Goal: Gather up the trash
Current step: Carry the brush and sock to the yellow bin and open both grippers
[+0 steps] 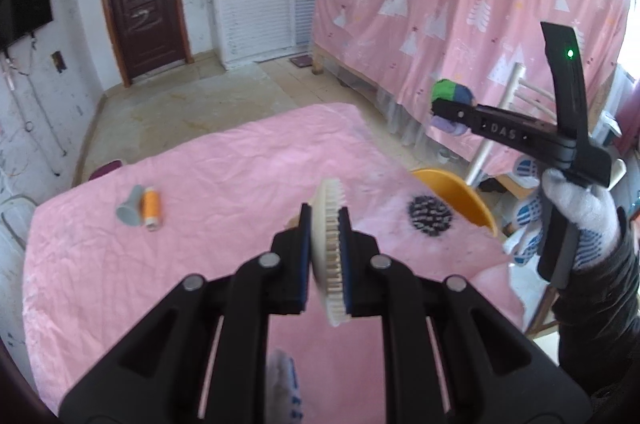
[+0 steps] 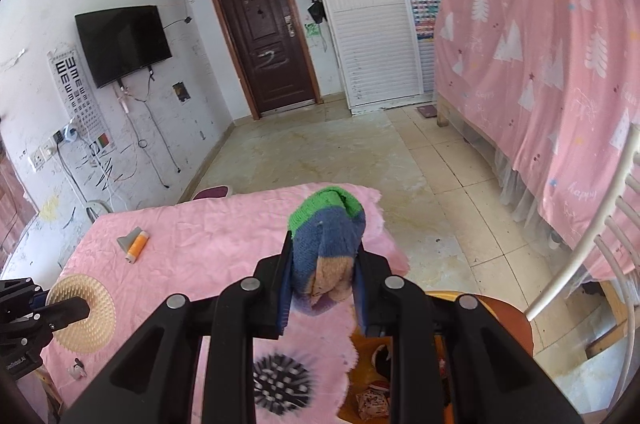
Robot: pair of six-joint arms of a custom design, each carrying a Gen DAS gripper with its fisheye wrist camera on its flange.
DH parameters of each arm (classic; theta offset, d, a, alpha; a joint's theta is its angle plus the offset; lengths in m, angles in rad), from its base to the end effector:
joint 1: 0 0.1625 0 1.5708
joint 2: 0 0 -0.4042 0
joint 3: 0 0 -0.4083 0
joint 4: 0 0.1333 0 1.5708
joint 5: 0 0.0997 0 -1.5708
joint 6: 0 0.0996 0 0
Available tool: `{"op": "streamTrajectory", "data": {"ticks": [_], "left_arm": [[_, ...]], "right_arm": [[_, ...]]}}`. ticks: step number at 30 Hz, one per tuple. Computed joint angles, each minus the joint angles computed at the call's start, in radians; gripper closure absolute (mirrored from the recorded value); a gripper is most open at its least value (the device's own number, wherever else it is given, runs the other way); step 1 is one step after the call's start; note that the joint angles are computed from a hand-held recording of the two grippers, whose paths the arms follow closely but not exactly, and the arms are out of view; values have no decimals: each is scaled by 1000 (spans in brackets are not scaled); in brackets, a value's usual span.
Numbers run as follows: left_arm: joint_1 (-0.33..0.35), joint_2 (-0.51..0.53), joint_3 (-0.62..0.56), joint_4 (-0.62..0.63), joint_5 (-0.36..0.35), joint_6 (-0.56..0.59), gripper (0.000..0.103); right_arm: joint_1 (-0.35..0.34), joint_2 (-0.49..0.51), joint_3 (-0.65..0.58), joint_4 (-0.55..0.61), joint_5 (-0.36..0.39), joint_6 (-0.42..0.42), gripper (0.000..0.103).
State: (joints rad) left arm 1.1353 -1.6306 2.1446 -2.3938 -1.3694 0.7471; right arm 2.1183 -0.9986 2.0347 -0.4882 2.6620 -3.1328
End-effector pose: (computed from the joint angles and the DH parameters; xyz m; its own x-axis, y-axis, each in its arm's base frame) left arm -0.0535 -0.4781 0.3026 -0.3975 0.8497 -0.3465 0.9159 0.3903 -0.0936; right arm 0.2540 -0.3303 0.0420 -0.7905 0.4103 0.4546 -0.2642 0.4412 -0.8577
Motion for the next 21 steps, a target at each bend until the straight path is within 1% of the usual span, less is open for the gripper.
{"op": "streamTrajectory", "data": {"ticks": [4,9,13,15,21], "left_arm": [[-37,19,21,26,-32,-34,92],[-85,51,52,13,-53,-62,92],[-115,76,76,-10,-64,-88,92],[-133,100,81,-20,-73,-107,92],[-183,159,103,-65,-89,-138,92]], "right_arm": [[-6,-56,99,-72,17,17,88],[-23,-108,187,-115,22,45,88],[-54,-141,255,-163,-2,63,88],[-81,-163,295,-185,-32,69,88],[-140,-159,327,-194,-98,99,88]]}}
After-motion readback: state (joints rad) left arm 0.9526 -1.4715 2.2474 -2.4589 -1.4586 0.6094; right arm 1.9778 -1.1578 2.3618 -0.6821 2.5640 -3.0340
